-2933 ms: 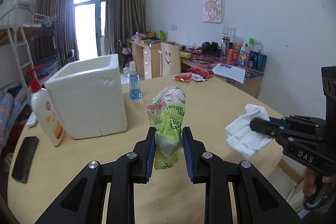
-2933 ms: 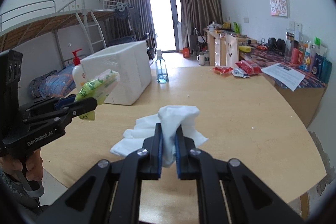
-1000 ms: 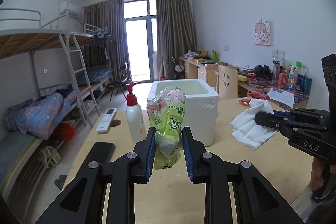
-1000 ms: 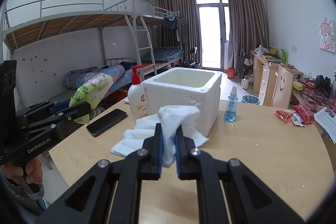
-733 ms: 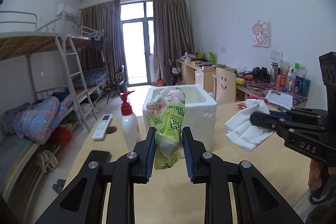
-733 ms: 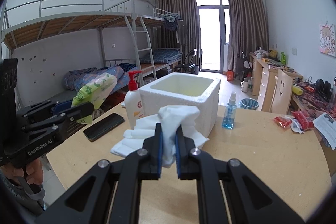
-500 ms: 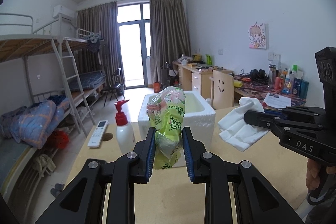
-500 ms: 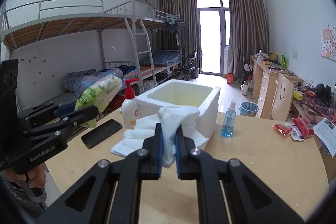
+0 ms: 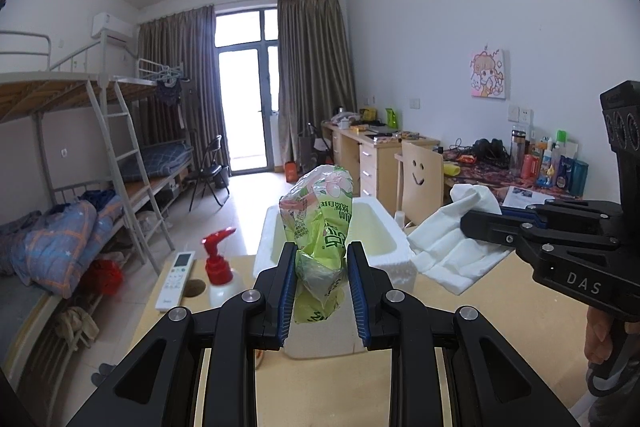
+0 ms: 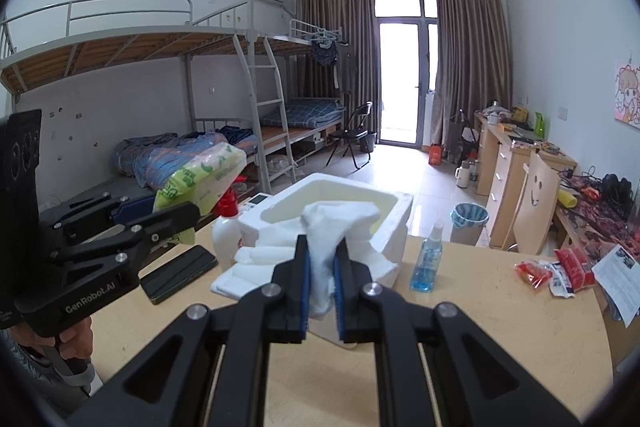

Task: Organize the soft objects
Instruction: 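Carry the snack bag and tissue with both tools over the white foam box, then open the left tool to drop the snack bag into the box while the right tool lowers the tissue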

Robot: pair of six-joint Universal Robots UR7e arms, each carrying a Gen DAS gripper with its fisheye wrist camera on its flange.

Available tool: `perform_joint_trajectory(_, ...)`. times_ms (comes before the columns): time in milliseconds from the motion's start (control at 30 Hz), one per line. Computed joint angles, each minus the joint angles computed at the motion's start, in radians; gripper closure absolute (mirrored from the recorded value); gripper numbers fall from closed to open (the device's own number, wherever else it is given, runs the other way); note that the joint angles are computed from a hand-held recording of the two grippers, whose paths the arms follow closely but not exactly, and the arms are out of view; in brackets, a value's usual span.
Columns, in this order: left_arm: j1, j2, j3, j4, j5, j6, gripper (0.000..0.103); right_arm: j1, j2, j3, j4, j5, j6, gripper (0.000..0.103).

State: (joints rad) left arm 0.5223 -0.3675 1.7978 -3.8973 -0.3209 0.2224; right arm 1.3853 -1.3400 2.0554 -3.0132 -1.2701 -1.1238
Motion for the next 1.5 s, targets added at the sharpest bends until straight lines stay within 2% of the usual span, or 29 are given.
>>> perform_joint_trajectory(533, 0.081, 0.021, -0.147, 0.001, -0.036, 0.124, 0.076, 0.058, 0.108, -0.136, 0.035, -0.035, 0.034, 0.090)
perform_joint_trajectory(700, 0.112, 0.020, -0.172, 0.039, -0.055, 0.106, 0.076, 0.072, 0.143, -0.170, 0.038, -0.051, 0.028, 0.090)
perform_joint_trajectory(900, 0.142, 0.032, -0.223, 0.049, -0.067, 0.142, 0.076, 0.081, 0.188, -0.220, 0.054, -0.069, 0.042, 0.090)
perform_joint_trajectory(1067, 0.164, 0.031, -0.244, 0.108, -0.075, 0.117, 0.076, 0.090, 0.217, -0.249, 0.058, -0.091, 0.049, 0.090)
perform_joint_trajectory(1233, 0.171, 0.043, -0.274, 0.083, -0.070, 0.157, 0.076, 0.091, 0.219, -0.264, 0.079, -0.087, 0.054, 0.090)
perform_joint_trajectory(1500, 0.176, 0.053, -0.296, 0.155, -0.093, 0.116, 0.076, 0.087, 0.207, -0.257, 0.065, -0.095, 0.060, 0.090)
